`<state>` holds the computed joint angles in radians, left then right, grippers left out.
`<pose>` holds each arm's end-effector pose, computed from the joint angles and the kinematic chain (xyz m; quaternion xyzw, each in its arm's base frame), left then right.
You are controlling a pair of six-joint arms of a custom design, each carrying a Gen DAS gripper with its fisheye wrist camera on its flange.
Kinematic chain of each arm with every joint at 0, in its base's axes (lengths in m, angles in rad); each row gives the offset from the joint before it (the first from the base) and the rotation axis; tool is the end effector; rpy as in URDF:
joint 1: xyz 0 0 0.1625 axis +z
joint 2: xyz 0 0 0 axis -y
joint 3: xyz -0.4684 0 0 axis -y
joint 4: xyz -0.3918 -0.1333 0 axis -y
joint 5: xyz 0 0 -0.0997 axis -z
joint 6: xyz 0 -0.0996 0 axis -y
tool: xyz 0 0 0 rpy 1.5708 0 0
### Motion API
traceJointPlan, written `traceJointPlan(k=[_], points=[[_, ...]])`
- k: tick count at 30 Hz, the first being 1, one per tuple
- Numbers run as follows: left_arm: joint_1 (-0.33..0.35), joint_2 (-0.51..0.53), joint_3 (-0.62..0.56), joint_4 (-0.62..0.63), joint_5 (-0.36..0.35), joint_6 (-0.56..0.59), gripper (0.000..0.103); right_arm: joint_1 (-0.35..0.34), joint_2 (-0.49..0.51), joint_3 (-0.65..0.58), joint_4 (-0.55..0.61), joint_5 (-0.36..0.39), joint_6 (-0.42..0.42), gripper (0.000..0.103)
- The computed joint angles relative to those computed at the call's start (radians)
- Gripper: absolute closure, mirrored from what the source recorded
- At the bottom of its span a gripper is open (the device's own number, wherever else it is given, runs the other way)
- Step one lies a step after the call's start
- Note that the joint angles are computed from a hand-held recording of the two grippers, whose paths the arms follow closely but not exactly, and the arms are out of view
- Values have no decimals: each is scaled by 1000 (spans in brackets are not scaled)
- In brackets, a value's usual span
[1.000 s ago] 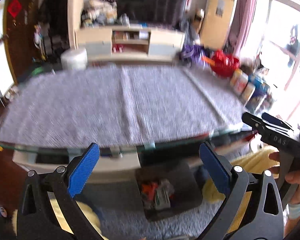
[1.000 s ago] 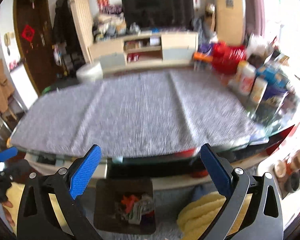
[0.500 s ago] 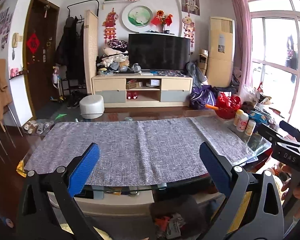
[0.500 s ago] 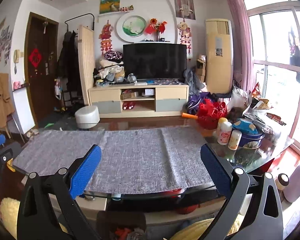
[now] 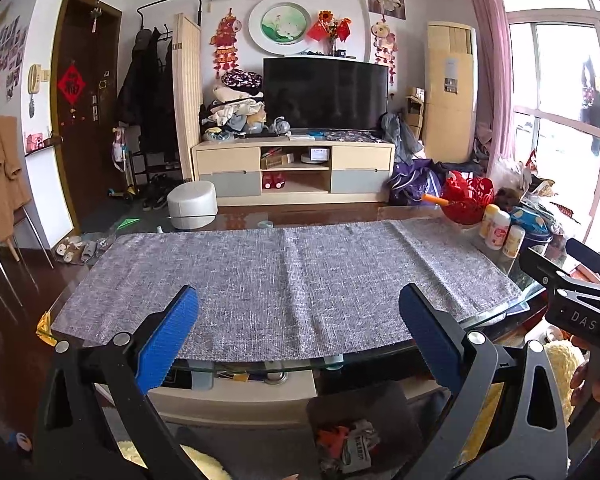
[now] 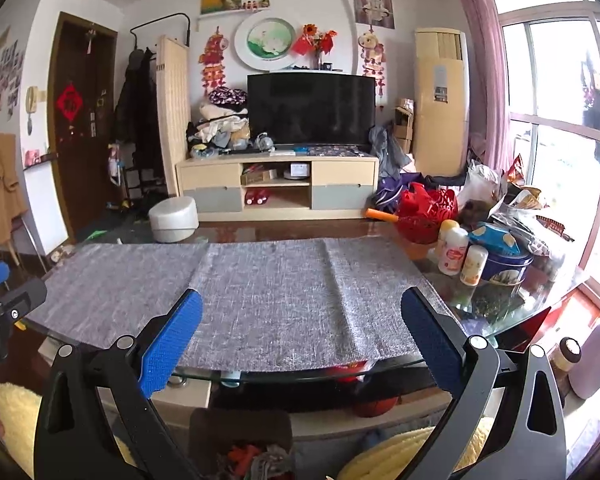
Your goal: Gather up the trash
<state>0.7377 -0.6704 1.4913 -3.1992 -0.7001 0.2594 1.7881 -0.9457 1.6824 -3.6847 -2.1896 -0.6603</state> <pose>-0.4136 -0.6590 0.1945 0.2916 0.7985 -0.4514 0.2712 0.2167 -0.6312 0.3613 0.1373 -0.7480 0.5388 0.3623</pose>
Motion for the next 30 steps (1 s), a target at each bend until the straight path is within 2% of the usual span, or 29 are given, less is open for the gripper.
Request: traceJointPlan(k=[30], points=[[9,17,-30,23,-4,-4,8,0,9,-36,70,-18,23,3]])
